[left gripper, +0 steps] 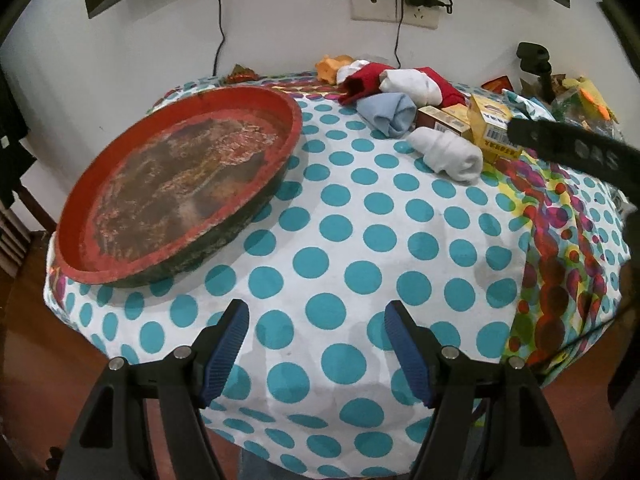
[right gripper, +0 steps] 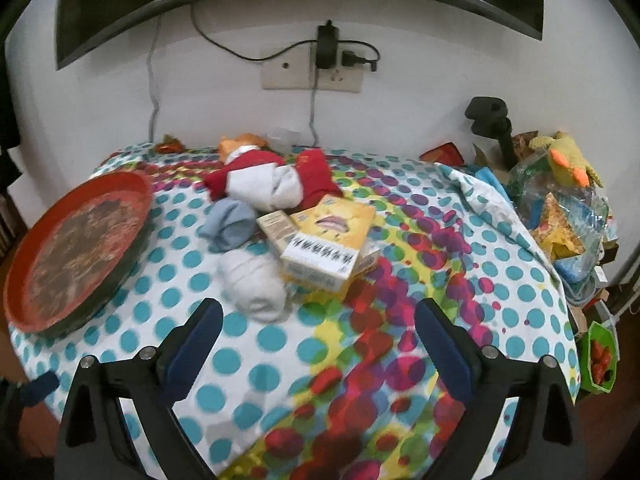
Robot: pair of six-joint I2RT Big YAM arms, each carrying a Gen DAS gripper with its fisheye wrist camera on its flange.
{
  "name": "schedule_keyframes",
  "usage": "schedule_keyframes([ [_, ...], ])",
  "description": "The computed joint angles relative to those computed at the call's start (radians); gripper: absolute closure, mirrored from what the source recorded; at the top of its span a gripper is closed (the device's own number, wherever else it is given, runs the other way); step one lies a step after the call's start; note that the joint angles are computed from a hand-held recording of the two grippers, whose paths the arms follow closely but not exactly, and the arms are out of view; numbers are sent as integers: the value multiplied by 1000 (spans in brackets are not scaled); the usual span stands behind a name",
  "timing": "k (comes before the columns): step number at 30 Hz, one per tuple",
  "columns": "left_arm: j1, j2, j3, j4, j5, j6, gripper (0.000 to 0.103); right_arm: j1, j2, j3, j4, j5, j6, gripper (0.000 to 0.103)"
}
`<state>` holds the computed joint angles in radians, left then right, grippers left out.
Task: Organize objects
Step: 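Grasp the large yellow medicine box with the right gripper while the left approaches the white sock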
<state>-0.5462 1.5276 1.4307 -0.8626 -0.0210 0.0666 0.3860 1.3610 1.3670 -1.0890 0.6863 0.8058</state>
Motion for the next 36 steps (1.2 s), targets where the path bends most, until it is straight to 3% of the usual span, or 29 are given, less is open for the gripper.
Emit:
schedule_keyframes([
  [2,0,5,0,7,4,6,31,-19,10,3,14,0,-12,17],
  [13,1,40,14,21,46,18,31,-112,100,53,43,-54,-22,25],
  [18,2,54,23,17,82,14,31,-139,110,42,68,-92,-36,39],
  [20,-2,58,27,15,73,11,31,-148,98,23,92,-111,-37,53],
  [28,-16,80,56,13,63,6,31,-158,14,-66,177,-85,-80,54],
  [34,-43,106,105,-11,65,20,31,-193,-60,-130,152,-31,-88,55],
  [36,-53,120,127,-22,78,23,31,-223,-95,-170,155,-47,-73,55],
])
